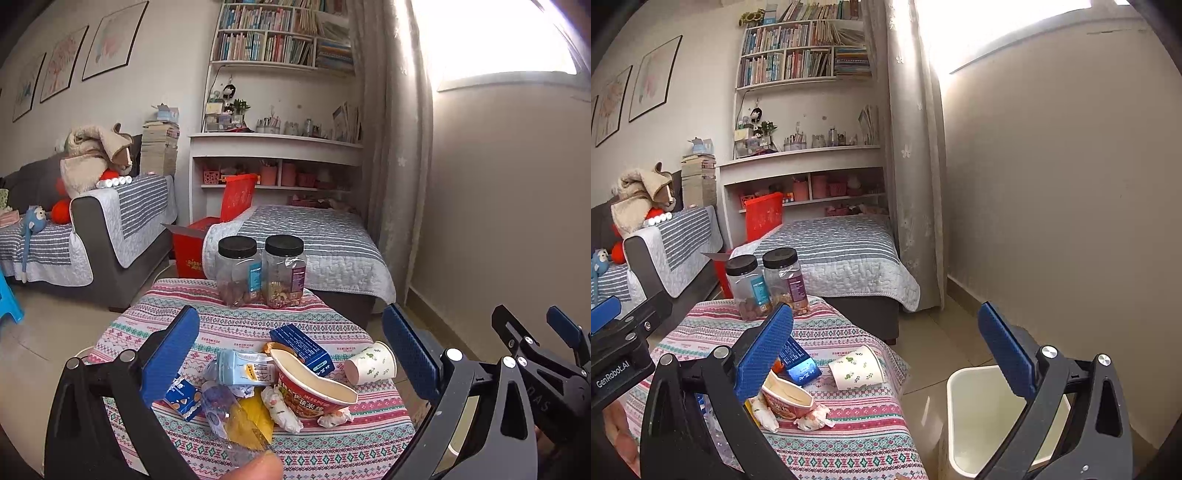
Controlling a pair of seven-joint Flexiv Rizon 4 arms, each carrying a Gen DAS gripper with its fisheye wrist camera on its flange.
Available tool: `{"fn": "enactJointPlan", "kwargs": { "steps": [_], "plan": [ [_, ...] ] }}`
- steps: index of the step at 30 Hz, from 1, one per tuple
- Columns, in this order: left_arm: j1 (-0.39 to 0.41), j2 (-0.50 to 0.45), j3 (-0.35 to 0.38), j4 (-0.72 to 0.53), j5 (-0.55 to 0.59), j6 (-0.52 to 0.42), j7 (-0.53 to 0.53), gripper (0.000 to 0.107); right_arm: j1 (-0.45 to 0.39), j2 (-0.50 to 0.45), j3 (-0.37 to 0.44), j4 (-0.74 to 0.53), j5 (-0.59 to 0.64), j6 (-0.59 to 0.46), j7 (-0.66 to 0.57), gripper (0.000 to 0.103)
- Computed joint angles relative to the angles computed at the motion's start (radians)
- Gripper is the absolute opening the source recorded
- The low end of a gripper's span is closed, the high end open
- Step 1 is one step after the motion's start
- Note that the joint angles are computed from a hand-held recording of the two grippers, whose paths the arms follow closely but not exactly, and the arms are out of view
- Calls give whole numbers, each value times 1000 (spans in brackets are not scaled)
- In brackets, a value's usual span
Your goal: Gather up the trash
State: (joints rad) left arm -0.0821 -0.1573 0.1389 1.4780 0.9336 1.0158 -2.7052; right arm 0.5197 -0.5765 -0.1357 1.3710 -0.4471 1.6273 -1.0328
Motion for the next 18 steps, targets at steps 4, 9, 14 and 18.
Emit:
{"fn": "enactJointPlan", "kwargs": {
  "steps": [4,9,14,18],
  "plan": [
    [0,2,0,2,5,3,-4,96,25,8,-41,18,4,30,16,96],
    [-5,7,-2,4,23,4,-16,96,65,15,-104,39,19,68,29,96],
    [-8,12,-6,1,47,2,-32,96,101,19,-152,50,43,91,24,96],
    [-9,14,-9,-4,63,1,-41,96,139,24,-201,66,73,114,16,96]
  ]
}}
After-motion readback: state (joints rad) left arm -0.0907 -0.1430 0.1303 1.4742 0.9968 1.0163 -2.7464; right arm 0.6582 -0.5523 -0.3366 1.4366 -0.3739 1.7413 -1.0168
